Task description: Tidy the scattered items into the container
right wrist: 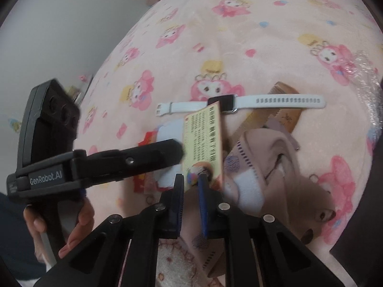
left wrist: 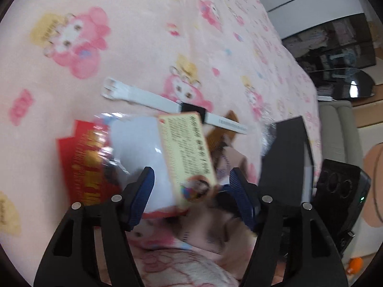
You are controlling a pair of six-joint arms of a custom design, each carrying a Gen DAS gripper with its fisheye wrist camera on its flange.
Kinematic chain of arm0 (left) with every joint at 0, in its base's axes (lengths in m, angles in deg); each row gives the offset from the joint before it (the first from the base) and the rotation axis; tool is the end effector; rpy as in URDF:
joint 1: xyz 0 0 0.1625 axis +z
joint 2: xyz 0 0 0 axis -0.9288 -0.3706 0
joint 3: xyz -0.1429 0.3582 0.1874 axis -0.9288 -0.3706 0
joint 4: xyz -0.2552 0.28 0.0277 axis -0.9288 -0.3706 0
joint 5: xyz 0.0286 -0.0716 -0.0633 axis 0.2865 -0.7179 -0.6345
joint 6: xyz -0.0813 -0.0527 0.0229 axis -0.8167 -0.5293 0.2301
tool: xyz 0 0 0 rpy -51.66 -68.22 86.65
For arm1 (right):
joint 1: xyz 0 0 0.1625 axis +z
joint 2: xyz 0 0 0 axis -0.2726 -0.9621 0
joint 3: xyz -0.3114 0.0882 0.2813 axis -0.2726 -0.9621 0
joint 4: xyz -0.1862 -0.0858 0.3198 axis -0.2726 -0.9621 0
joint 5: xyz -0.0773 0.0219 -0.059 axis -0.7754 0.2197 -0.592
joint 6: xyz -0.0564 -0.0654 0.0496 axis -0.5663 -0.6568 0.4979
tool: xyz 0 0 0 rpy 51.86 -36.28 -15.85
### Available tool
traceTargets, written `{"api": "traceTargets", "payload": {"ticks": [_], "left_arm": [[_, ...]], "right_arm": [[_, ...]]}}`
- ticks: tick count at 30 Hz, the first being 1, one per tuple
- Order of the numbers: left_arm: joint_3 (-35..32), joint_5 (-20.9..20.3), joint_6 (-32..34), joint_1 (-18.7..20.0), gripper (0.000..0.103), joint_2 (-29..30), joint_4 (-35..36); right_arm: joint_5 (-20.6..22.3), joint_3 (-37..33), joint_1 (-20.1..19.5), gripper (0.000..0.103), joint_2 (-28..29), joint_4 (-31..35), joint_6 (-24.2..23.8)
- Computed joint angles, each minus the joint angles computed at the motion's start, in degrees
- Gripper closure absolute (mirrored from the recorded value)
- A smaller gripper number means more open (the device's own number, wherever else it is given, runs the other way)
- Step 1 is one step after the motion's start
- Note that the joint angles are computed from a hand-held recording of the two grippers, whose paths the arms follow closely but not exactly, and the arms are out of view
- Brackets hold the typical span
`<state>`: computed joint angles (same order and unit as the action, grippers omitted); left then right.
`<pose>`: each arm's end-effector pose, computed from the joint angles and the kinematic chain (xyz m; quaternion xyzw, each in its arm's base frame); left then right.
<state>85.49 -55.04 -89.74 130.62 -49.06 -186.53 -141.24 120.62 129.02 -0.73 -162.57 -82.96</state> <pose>-0.0996 -0.5426 0.3112 -0.0472 0.9837 -0.1465 0.0924 0.3499 -0.5350 0.0682 0.1334 -0.9830 0.0830 0.0954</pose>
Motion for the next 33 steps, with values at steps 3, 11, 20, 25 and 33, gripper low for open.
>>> {"api": "traceTargets", "payload": {"ticks": [3,11,20,25,33], "left_arm": [[1.16,3.29,-1.25,0.42,0.037,-1.94,0.14],[2.18,-2.74,-0.70,5.38,0.037,-2.81,-1.57],[2.03,-6.19,0.01,5.81,0.031,-2.63,-2.62],[4.97,-5.82,-5.02,4.86,0.046,-5.08,-6.97],[8.27,-8.74,-2.93,2.98,0.035,-9.56,-12.79]], "right_arm": [[-2.77,0.36,-0.03,0.091,-0.34,-1.95,0.49],[-2.99,-7.72,-0.85,0.069,5.18,6.75,-2.34],[-1.00,-2.49,0.19,0.083,2.69,-1.99,-2.42],[3.03,-2.19,1.58,0.085,1.75,-2.49,-4.54],[2.39,-4.78,4.29,0.087,4.39,0.32,-6.11]]}}
